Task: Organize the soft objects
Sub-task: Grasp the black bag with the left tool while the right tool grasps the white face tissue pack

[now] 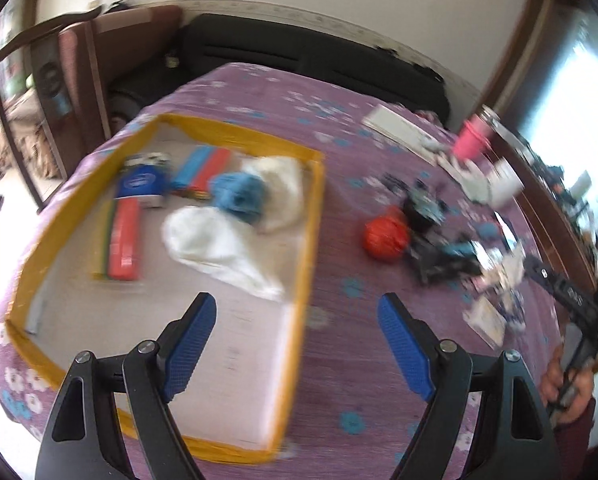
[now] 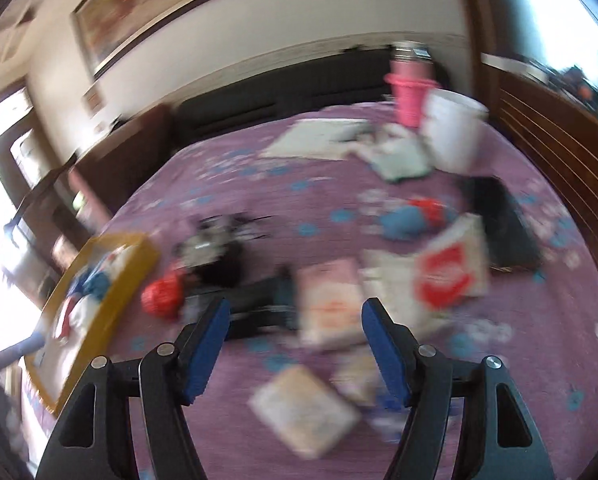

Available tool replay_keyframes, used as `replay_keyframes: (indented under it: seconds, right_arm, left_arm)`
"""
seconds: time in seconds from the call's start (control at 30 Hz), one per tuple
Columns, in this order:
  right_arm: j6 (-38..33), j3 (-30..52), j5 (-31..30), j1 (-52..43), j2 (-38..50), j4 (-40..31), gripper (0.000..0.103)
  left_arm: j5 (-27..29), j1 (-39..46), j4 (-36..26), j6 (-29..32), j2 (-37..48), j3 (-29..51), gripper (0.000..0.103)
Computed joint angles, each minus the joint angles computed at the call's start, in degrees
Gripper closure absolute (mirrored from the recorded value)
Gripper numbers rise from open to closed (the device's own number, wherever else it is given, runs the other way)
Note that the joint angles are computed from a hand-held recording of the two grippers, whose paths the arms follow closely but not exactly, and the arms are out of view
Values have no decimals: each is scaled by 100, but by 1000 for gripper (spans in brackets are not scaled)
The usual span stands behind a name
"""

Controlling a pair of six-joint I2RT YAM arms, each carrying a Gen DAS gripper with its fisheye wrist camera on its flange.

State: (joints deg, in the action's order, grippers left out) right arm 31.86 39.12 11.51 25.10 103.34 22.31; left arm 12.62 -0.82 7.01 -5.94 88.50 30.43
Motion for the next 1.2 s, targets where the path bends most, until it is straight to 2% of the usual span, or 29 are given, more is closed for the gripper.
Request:
replay_keyframes:
  seconds: [0.2,0.3,0.4,0.5,0.6,0.7,0.83,0.93,1.03,1.1,1.13,1.17,1.2]
  right_arm:
    - [73,-578,-298,-701,233,956,31]
    - [66,-783,-458,-897,417,1483,31]
    - [131,-887,-826,-1084,583,1799,31]
    - [134,-895,-981,-1163,660,1913,31]
    - [173,-1061,-1068,-1196,624,2142,30]
    - [210,-1198,-1085,-1236,576,2309,28]
    - [241,-1204,-1294,-1333,599,2383,28]
    - [271,-1185,-1446,-1384,648,2403,28]
    - [285,-1189,-1467,-1397,661,2409,28]
    - [295,-1172,-1460,-1400,673,2374,27]
    - [287,-1156,-1481,-1419,684,2351,27]
    - [286,-1137,-1503,-1432,699,2328,27]
    - [289,-1121,-1523,-1437,717,2312,27]
  left_arm:
    - [-565,-1247,-35,-278,502,372,21]
    - [-902,-1907,-166,-205,1046,857,21]
    - [-907,-2393,-351,176,1419,1433,21]
    - [-855,-2862,-500,963,2094,2344,21]
    - [-691,-3041,-1182,1512,2981,3535,21]
    - [-891,-3143,-1476,1773,3529,4271,21]
    - [-941,-3139,-1790,2100,4032,4946,21]
    - [-1218,-3218,-2104,2250,4423,5397,21]
    - [-1401,-3273,-2242,2282,4630,5516,22]
    - [-1220,-3236,-2300,2257,4464,5297,35]
    - [-1164,-3234,-2350,2238,4371,5189,46]
    - [-1105,-3230,-2427,2232,4279,5080,52]
    - [-1003,-3211,-2508,2259,4116,4866,52]
